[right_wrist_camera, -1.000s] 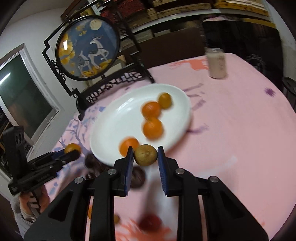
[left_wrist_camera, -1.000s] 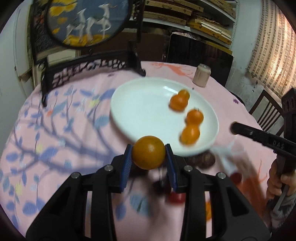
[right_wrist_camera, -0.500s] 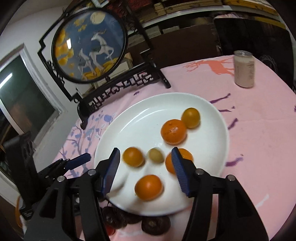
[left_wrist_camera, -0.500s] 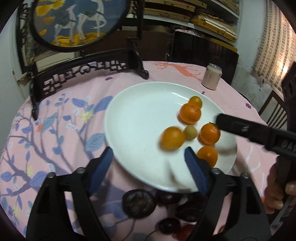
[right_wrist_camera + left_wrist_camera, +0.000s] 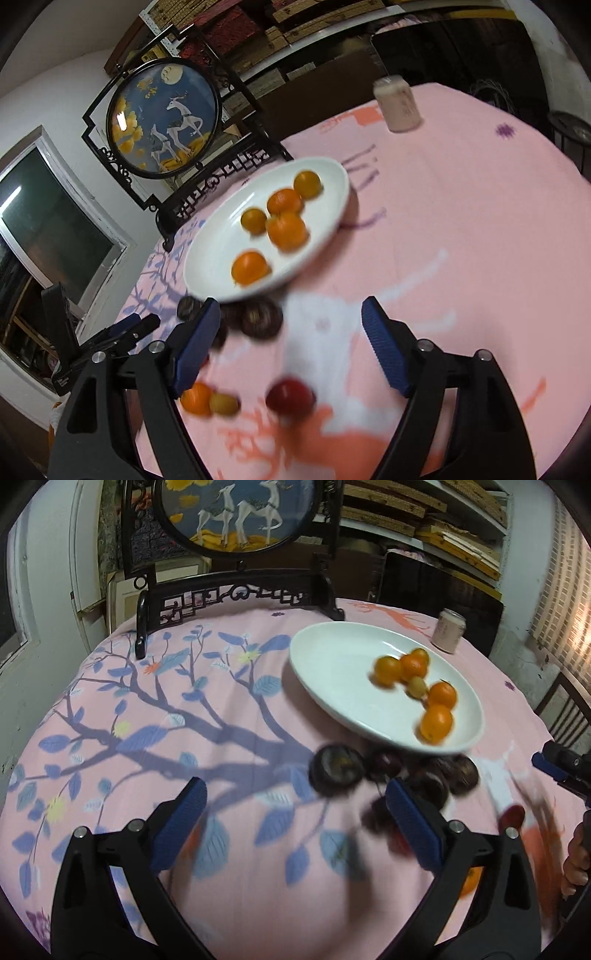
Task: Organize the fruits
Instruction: 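Drop the kiwi and tangerine onto the white plate, opening both grippers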
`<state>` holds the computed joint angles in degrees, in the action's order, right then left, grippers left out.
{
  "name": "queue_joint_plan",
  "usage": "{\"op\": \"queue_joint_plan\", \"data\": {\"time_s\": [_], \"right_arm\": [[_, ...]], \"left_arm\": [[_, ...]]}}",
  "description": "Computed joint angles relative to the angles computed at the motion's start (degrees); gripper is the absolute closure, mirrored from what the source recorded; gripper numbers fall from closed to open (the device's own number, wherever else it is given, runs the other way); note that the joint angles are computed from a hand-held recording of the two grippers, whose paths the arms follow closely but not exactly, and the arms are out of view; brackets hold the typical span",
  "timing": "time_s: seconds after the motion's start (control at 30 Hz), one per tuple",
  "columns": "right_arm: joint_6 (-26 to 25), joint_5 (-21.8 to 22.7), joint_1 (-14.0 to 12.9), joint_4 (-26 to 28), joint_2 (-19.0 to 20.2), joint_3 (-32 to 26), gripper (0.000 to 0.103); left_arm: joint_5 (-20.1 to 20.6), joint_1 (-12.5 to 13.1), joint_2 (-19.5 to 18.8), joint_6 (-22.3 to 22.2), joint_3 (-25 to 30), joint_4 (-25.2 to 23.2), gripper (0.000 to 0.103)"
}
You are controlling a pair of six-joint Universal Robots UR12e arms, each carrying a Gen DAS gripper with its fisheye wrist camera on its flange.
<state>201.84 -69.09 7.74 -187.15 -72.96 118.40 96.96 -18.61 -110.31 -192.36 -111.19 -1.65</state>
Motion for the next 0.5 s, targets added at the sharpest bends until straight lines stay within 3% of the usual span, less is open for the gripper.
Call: {"op": "queue_joint_plan", "data": {"time_s": [0.2, 0.3, 0.5], "right_arm": [[3.5, 0.1, -0.8, -1.1, -0.5, 1.7, 0.012], [5.1, 3.1, -1.7, -0.1, -0.1, 1.6, 0.012], [3.4, 2.9, -1.4, 0.3, -0.3, 1.5, 0.012]], "left_arm": [[0.4, -1.9, -0.2, 5.0, -0.5, 0.2, 0.002], [1.0, -2.9, -0.8, 8.0, 0.1, -0.4, 0.002], [0.9, -3.9, -1.3, 12.5, 0.4, 0.4, 0.002]]}}
